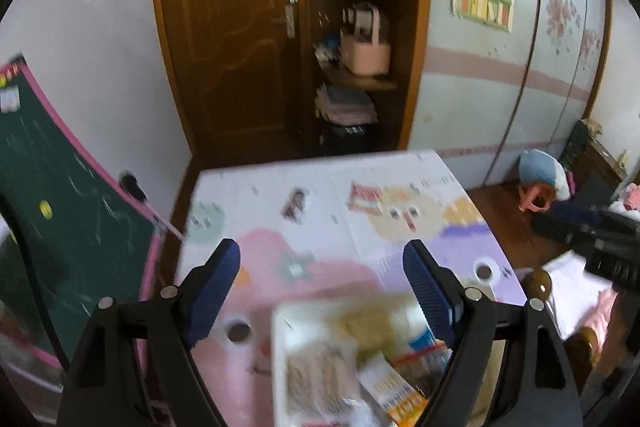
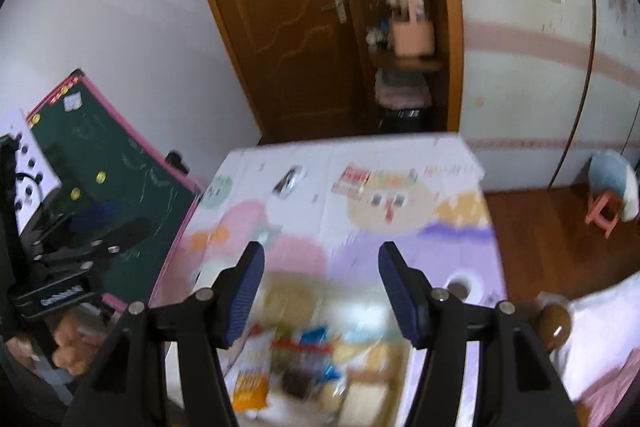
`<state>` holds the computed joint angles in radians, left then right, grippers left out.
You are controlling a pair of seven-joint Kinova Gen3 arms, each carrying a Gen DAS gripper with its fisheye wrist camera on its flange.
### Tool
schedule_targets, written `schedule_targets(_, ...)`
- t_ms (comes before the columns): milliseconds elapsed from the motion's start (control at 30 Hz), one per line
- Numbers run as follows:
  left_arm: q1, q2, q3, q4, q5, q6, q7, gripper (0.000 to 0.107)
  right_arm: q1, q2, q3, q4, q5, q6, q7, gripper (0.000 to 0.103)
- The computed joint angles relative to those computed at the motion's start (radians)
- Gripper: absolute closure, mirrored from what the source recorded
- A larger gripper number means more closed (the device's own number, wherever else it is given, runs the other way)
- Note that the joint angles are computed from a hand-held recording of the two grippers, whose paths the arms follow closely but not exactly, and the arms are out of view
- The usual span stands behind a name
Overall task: Organize snacks
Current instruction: 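Move both tools over the last two snacks on the tablecloth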
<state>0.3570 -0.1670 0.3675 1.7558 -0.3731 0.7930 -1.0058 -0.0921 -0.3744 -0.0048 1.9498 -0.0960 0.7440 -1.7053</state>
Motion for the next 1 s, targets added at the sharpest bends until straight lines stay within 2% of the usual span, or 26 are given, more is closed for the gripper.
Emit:
schedule_targets(167,-0.008,0.068,-0.035,-0.151,-0.022,0.06,-0.078,0.024,0.044,0.12,0.0,-0.187,0.063,0.052,-0.021,0.042)
schedule_targets(300,0.018,0.171,-0.067,-0.314,-0.061,0.141,-0.111,0.024,0.058,0.247,0.001,-0.365,0.113,0.117,-0.043,0.042)
schedule_targets(433,0.05,0.281,-0.118,-0.493,-0.044,0.217,-0.153,0.024,0.059,0.349,-0.005,-0.509,0.176,0.181,-0.089,0.042)
schedule_targets(533,0.085,0.366,-0.154,-0.618,-0.058,0.272,-0.17,0.024,0.063,0.418,0.015,-0.597,0.137,0.222,-0.064,0.042)
schedule_targets(600,0.09,0.428,-0.173,-0.698,-0.029,0.299,-0.207,0.022,0.059,0.469,0.018,-0.649,0.144,0.244,-0.07,0.042)
schedule_targets(767,0.14,0.578,-0.244,-0.821,-0.046,0.318,-0.251,0.021,0.051,0.608,0.028,-0.739,0.158,0.286,-0.094,0.041)
schedule_targets(1000,0.122,0.842,-0.31,-0.995,0.061,0.394,-0.329,0.021,0.101,0.865,0.009,-0.858,0.04,0.361,-0.077,0.041)
